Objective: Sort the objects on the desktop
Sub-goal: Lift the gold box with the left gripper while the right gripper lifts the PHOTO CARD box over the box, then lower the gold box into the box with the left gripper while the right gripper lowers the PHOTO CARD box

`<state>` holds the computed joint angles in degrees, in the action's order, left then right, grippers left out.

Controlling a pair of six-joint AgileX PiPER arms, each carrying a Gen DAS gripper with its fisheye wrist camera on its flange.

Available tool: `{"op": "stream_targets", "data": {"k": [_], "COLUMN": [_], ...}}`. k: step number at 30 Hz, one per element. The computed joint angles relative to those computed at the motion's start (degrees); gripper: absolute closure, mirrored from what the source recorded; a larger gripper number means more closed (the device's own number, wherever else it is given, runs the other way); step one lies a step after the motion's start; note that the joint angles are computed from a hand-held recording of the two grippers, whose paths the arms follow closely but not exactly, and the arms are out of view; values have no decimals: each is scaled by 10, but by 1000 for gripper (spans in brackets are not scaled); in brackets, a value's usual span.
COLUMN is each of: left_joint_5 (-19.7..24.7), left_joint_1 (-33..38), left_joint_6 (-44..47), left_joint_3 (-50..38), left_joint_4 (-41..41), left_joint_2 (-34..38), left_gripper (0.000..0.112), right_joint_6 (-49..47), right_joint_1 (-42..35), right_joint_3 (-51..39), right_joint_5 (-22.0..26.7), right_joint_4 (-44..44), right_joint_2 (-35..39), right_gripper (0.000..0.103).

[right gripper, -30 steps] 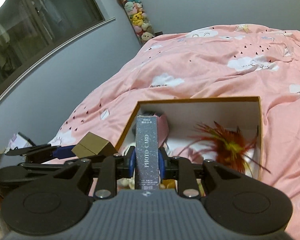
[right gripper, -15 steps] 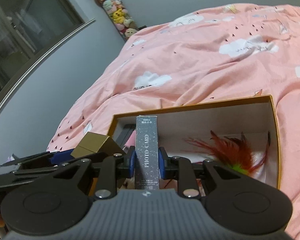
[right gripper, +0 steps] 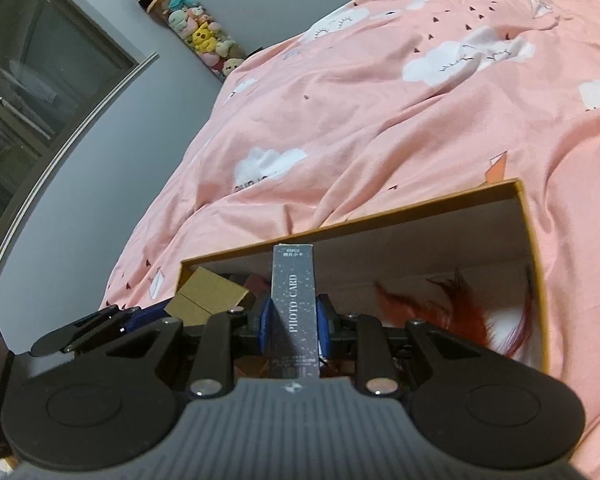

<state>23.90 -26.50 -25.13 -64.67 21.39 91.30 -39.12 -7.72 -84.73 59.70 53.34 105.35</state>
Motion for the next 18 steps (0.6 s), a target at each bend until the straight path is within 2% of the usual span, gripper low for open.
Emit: {"op": "stream_targets", "data": {"k": [4, 8, 18], "left_joint_5": [0, 1, 15], "left_joint_1": [-2, -12, -12], "left_joint_6": [75, 72, 121], "left_joint_3": [-5, -6, -25], "left_joint_4": [-21, 25, 9], "left_joint_2": [8, 21, 50], "left_gripper": [42, 42, 40], "right_joint_6": [18, 45, 98], "right_joint_1": [-1, 14, 38], "right_joint_3": [-13, -29, -45], "right_joint_5": [9, 4, -17], "right_joint_4": [4, -6, -46], "right_joint_2": [16, 30, 50], "right_gripper": [78, 78, 78]}}
